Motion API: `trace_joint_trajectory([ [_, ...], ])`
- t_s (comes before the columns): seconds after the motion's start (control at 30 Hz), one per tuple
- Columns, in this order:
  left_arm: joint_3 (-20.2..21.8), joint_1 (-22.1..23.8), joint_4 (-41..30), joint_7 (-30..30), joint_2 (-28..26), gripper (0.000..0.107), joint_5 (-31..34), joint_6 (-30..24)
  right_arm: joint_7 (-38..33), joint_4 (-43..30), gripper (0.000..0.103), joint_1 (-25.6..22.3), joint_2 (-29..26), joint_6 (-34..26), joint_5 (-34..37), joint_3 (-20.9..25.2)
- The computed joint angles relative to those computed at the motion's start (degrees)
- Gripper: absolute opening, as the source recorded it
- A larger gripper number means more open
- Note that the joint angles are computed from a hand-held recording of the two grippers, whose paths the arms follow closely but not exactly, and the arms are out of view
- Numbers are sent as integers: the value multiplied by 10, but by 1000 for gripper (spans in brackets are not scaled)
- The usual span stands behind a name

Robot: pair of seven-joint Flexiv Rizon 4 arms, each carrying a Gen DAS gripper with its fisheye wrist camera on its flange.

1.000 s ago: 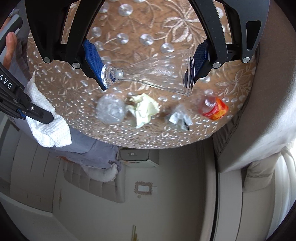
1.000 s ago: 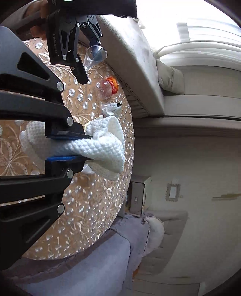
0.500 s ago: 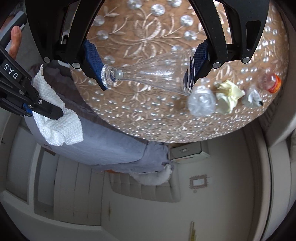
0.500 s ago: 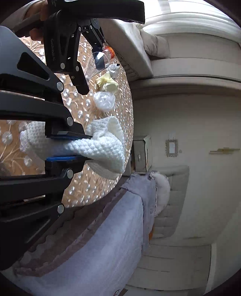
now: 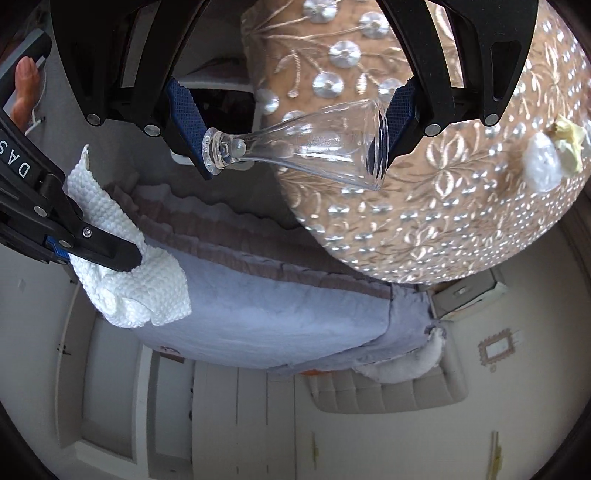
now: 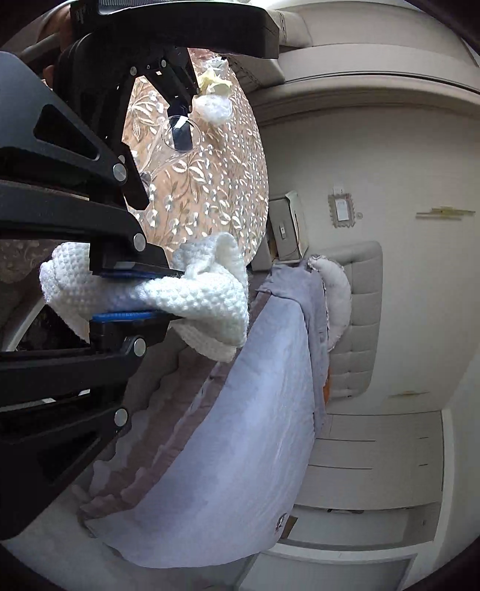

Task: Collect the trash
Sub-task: 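Carry the clear cup and white towel over the white trash bin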

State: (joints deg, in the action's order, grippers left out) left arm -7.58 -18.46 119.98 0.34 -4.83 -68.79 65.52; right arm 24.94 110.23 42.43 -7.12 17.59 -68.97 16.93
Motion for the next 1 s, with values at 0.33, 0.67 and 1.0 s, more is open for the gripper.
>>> trace_joint_trajectory([
  [0.33, -35, -36, 9, -41, -41, 81, 80, 43, 52, 84, 15, -37, 44, 37, 45, 10],
  [0.67, -68, -41, 1, -88, -97, 81, 158, 74, 94, 164, 15, -88, 64, 129, 62, 6],
  [1.0, -84, -34, -39, -203, -183, 81, 317, 82, 114, 215, 15, -124, 65, 203, 93, -4],
])
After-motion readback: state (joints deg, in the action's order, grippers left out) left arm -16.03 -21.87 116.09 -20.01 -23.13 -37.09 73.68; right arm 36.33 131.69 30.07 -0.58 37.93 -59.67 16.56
